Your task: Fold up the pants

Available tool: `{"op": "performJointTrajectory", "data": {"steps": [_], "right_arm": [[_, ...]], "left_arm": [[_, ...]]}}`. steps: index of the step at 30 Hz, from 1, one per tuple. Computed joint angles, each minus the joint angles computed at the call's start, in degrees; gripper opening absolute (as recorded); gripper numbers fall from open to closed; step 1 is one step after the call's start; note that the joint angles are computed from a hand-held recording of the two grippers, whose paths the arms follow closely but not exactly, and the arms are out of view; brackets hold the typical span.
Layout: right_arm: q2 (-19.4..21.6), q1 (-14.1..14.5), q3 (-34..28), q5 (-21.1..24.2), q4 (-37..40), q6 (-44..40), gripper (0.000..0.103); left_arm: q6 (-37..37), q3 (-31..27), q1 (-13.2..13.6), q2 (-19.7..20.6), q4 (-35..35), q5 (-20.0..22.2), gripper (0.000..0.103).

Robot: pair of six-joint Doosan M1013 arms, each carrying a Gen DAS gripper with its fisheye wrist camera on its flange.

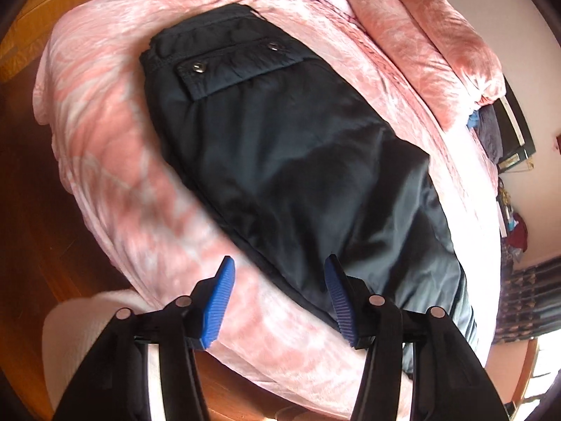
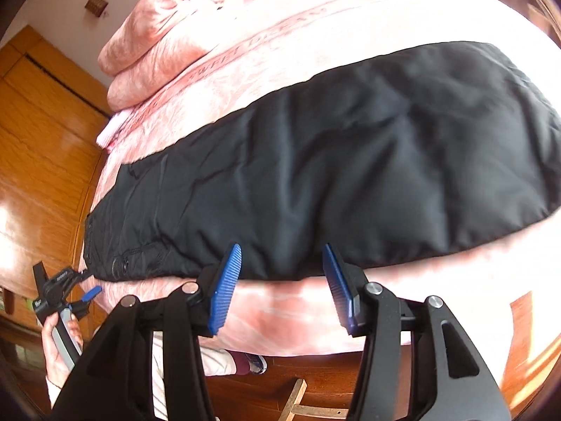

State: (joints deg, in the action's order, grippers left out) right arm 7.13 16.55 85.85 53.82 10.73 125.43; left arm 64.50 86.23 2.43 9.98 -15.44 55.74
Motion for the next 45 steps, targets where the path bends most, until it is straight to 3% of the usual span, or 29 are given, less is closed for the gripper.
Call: {"op": "performJointTrajectory", "data": {"steps": [8,13,18,24,28,31,32,35,40,42,45], "right_arm": [[-9.6,-7.7,11.0,-4.2,-5.7,15.2,0.050],[-11.9,-10.9,15.3,-7.6,-3.4,16.7,0.050],[-11.8,-13.4,16.6,-9.0,-0.2,13.5,0.049],[-10.1,-13.1,15.6,-9.1,-0.8,12.9,0.049],[-9.7,-13.3,15.8,-10.8,-0.2,12.5,0.049],[-9.4,-14.2,16.3,-12.9,2.9,11.1,0.039],[-9.5,-14.5,16.6,-13.8,4.6,9.6,0.029],[-9.2,-14.2,15.4,-13.7,4.4,6.8,0.014],[-10.9,-14.3,13.6,-18.5,8.3,0.1,0.010],[-11.1,-13.3,12.1,-18.2,3.1,2.3,0.010],[-9.5,-13.0,10.9,-12.6,-2.7,7.8,0.010]], "left_arm": [[15.5,-1.3,-7.8,0.5,-8.4,2.1,0.053],[17.9,-3.2,-11.4,2.0,-7.9,3.9,0.054],[18.1,-4.4,-14.3,2.8,-2.7,4.7,0.054],[19.9,-4.9,-16.3,3.3,-1.5,6.0,0.056],[20.6,-5.1,-17.6,3.9,0.2,6.3,0.062],[20.5,-5.0,-17.8,4.2,0.6,6.6,0.064],[20.4,-5.0,-17.7,4.3,0.4,6.7,0.064],[20.4,-5.1,-17.5,4.5,-0.2,7.0,0.065],[19.1,-5.6,-17.8,4.6,0.7,7.3,0.065],[19.5,-5.8,-18.1,4.6,0.9,6.9,0.065],[20.2,-5.4,-18.6,4.5,1.6,6.5,0.072]]}}
